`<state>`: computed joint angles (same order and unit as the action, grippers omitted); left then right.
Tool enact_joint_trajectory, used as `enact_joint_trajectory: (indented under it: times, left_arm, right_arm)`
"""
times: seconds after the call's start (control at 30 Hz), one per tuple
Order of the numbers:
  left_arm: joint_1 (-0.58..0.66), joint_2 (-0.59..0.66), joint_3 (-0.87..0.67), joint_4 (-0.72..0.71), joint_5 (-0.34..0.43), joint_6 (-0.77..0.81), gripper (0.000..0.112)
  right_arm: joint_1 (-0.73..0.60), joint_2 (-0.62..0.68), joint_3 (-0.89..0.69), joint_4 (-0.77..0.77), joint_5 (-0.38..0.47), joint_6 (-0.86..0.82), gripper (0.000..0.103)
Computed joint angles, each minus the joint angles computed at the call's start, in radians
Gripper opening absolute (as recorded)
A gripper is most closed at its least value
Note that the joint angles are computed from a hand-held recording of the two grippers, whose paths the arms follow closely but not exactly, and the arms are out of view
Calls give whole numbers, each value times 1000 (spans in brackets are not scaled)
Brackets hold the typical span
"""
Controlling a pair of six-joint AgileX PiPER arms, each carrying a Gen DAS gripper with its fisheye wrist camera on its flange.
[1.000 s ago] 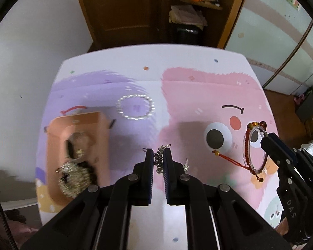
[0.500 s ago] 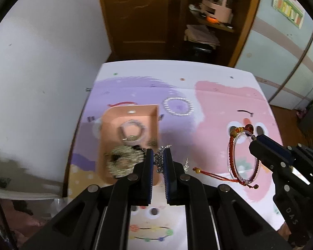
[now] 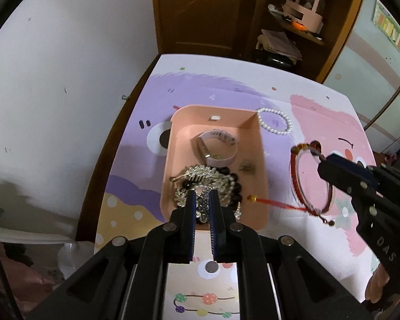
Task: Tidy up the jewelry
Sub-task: 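Carry the red bracelet with right gripper while left gripper carries the hairpin to the pink box, then open right gripper over the box while left gripper releases the hairpin inside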
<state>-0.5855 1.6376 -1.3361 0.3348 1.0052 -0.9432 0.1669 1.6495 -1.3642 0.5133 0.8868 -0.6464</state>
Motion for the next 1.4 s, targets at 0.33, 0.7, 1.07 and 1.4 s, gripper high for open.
enact_joint_trajectory:
  times: [0.33, 0.7, 1.07, 1.4]
  left_arm:
    - [77, 4, 87, -47, -203, 64, 7]
    - [114, 77, 97, -130, -308, 153, 7]
    - [99, 81, 112, -82, -301, 111, 42]
    - [68, 48, 121, -37, -267, 36, 67]
  right_arm:
    - [71, 179, -144, -9, -21, 60, 10]
    - [143, 367, -312, -84, -18, 121, 11]
    - [168, 379, -300, -97, -25, 117, 16]
    - [98, 285, -192, 47, -26, 12, 17]
